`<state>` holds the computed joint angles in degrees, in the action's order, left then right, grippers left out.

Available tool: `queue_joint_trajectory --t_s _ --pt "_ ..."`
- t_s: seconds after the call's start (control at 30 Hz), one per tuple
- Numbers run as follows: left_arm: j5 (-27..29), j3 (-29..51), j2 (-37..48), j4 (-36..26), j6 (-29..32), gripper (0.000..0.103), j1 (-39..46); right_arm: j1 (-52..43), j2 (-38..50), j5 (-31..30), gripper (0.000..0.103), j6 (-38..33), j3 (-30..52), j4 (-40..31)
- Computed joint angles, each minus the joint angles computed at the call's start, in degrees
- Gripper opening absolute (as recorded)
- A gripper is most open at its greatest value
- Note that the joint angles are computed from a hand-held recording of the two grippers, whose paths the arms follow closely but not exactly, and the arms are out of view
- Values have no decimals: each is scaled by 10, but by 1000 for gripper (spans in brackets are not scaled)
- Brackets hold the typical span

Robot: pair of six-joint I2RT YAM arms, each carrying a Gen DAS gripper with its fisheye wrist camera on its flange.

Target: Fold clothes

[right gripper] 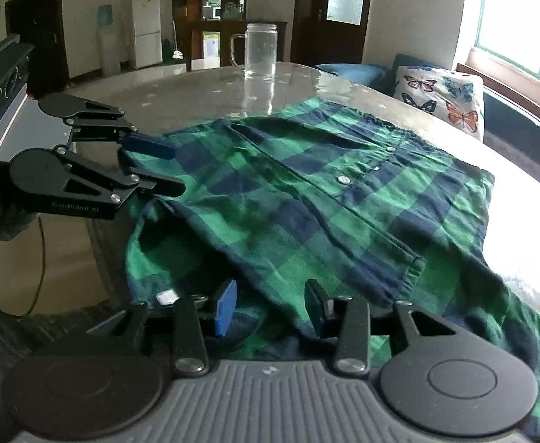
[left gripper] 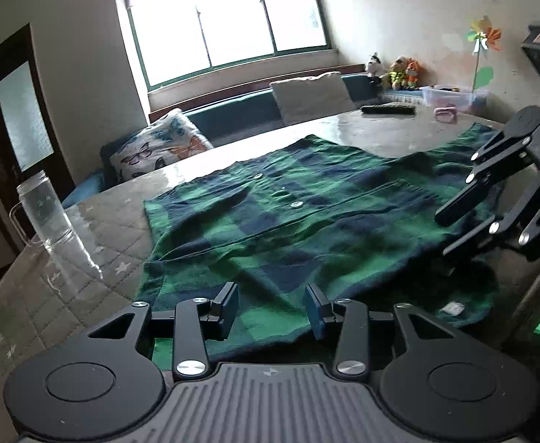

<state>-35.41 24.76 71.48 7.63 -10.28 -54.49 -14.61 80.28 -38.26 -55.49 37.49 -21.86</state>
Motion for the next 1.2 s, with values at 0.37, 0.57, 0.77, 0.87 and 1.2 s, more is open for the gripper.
queue_joint_trajectory --t_s 0.37,0.57,0.77,0.87,1.2 --pt "17 -3 15 0 63 43 -9 -36 16 -23 47 -6 3 -20" --pt "41 27 -23 -41 69 54 17 -125 21 -90 52 -25 56 -105" --pt "56 74 11 -34 62 58 25 -219 84 -63 53 52 109 -23" --pt "61 102 48 -23 64 58 24 -253 139 -31 52 95 145 29" --pt "87 182 149 -10 78 59 30 -300 296 51 51 179 294 88"
